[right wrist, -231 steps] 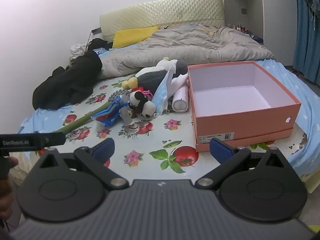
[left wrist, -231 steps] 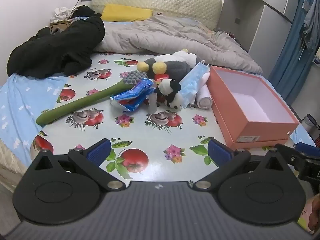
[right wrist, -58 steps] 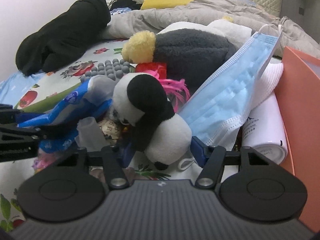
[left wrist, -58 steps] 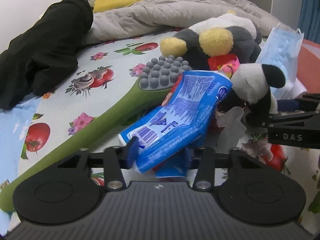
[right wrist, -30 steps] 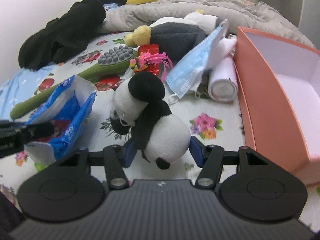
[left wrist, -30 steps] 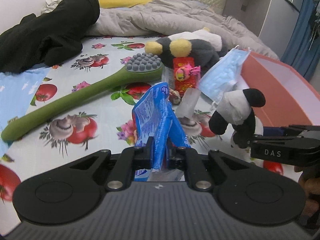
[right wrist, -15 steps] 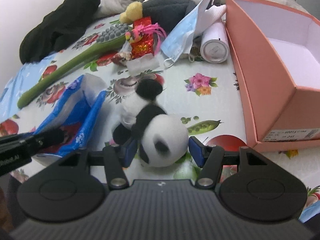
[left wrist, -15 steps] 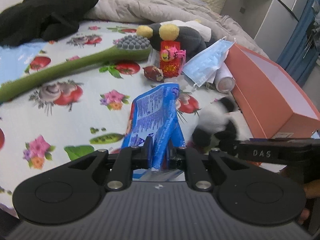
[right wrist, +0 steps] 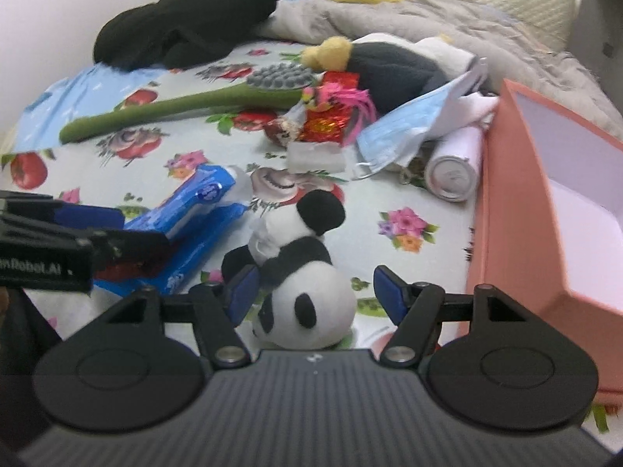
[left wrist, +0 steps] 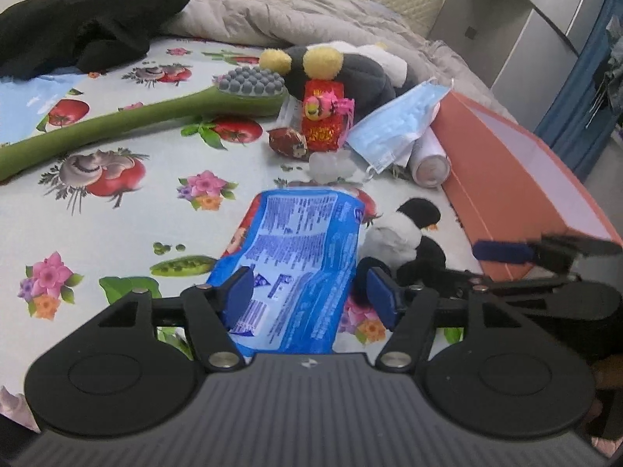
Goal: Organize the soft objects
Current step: 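Lift the blue packet with the left tool while the right tool lifts the panda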
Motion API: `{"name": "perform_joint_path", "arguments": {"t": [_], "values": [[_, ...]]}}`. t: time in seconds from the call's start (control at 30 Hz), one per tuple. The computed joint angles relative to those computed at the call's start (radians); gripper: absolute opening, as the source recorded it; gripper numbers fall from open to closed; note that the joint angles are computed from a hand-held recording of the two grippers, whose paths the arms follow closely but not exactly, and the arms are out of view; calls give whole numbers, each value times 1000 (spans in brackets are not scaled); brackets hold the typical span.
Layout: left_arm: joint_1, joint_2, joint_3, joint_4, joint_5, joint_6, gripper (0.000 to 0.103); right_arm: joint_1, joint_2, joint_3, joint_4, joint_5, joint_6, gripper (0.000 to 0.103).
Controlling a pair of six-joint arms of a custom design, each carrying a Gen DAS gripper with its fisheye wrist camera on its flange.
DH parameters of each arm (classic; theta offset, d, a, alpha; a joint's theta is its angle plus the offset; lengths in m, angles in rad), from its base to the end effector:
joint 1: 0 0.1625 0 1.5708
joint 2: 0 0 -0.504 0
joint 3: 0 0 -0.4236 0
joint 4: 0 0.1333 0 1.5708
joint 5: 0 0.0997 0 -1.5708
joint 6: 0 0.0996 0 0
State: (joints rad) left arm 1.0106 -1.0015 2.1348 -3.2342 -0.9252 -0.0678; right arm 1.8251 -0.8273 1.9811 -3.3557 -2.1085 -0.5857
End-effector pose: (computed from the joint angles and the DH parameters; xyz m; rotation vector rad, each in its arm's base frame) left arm -0.1431 -0.5918 0.1851 0.3952 2.5184 -0.9177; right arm 0.2416 -0.6023 0.1360 0.7928 -2.3124 0.6733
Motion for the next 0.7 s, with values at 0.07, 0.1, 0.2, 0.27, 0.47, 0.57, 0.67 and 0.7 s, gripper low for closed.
{"name": "perform_joint_path", "arguments": {"t": [0.07,0.1,0.2,0.27,0.47,0.57,0.67,0.7], "values": [[1,6,0,9,4,8,70,-7,4,-9,37,13,4,67],[1,10,0,11,10,14,70,-9,7,-13,51,14,5,67],[-6,28,5,-12,47,51,70,-5,27,-12,25,-12,-15,65],[-9,38,7,-22,73,72,69,-4,39,-11,2,-28,-36,63],[-4,54,3,-40,98,92,61,2,48,0,-37,-57,-60,61],[-6,60,-2,-40,114,99,48,6,44,1,-29,-72,-17,60],[-9,60,-5,-35,119,100,38,5,31,3,-9,-72,50,59],[-10,58,-8,-28,117,96,32,5,28,5,-6,-74,63,59]]}}
